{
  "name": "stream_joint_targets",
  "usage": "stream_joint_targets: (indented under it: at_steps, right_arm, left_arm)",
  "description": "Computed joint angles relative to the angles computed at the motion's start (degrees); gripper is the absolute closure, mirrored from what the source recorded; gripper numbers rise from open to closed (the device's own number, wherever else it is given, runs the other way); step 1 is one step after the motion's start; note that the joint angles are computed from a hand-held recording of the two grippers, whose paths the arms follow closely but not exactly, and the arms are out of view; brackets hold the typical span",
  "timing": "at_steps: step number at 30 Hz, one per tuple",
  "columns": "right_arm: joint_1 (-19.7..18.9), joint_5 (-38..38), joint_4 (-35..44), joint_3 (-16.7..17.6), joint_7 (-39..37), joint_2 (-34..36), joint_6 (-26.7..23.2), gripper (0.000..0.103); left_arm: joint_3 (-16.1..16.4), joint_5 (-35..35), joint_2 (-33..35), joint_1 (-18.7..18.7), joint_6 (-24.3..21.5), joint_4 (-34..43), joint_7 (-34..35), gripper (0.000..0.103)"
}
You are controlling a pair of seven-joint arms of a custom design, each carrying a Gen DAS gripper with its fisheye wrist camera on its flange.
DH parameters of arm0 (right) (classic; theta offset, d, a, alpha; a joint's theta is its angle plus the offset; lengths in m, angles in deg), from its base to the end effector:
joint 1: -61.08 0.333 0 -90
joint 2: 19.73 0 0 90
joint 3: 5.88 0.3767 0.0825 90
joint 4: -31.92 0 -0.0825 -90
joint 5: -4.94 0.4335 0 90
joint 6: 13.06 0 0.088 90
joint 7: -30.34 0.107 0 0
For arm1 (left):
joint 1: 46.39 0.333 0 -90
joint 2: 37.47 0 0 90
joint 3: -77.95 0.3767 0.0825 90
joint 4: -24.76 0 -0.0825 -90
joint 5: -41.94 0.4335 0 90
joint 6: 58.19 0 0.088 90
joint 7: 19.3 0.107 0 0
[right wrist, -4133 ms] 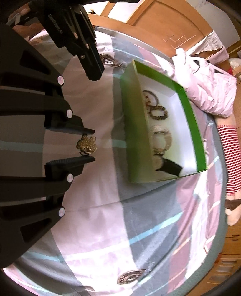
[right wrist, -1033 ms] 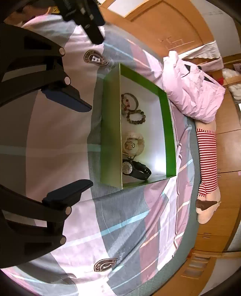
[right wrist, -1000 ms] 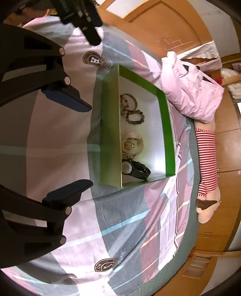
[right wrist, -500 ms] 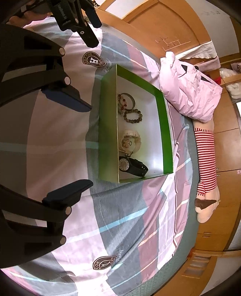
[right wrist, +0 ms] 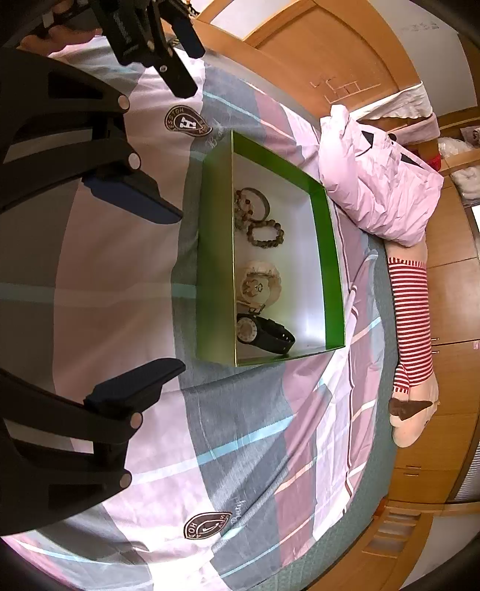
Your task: Organize jewelry
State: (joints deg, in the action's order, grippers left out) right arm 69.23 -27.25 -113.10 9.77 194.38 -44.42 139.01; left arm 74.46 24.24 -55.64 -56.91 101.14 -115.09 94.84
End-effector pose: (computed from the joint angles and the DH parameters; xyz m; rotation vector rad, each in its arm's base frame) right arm 0.4167 0.2091 0.5043 -1.3669 2.1481 -0.6189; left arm 0.4948 -0.1117 0.5264 -1.4474 2.2239 -0.7682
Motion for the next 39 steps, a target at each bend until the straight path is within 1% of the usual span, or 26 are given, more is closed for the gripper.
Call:
stream_joint_targets:
  at_steps: [4, 6, 8, 14, 20, 29, 34, 39]
  right_arm:
    - [0.43, 0.81, -0.13, -0.49, -0.87, -0.12, 0.33, 0.027]
    - [0.58, 1.27, -0.15, -0.63, -1.20, -0.06, 0.42, 0.027]
    - [0.67, 1.75, -0.16, -0.81, -1.54, -0.02, 0.67, 0.027]
    - [0.87, 3.04, -0.44, -1.01, -2.62, -0.41, 0.91, 0.027]
    - [0.74, 3.90, -0.48, -0.91, -3.47, -0.50, 1.14, 0.027]
    - [0.49, 3.92, -0.46, -0.37, -3.55, -0.41, 0.85, 0.027]
    - [0.62, 4.01, -0.43, -0.50, -3.71, -0.32, 0.96, 0.027]
    - [0.84, 4.07, -0.15, -0.53, -4.12, -0.07, 0.47, 0.027]
  left_arm:
    - [-0.54, 1.24, 0.27, 0.57, 0.14, 0.03, -0.89, 0.007]
    - [0.01, 0.61, 0.51, 0.05, -0.57, 0.36, -0.28, 0.007]
    - [-0.18, 0.72, 0.64, 0.28, -0.92, 0.49, -0.51, 0.007]
    - [-0.80, 1.70, 0.79, 0.73, -0.58, 0.38, -1.35, 0.007]
    - [-0.34, 1.10, 0.88, 0.37, -1.16, 0.54, -1.00, 0.007]
    - [-0.52, 1.20, 0.77, 0.54, -1.02, 0.45, -0.98, 0.006]
    - [-0.27, 0.37, 1.26, 0.45, -2.87, 1.15, -1.03, 0.006]
    - [-1.31, 2.20, 1.30, 1.47, -2.39, 0.99, -2.37, 0.006]
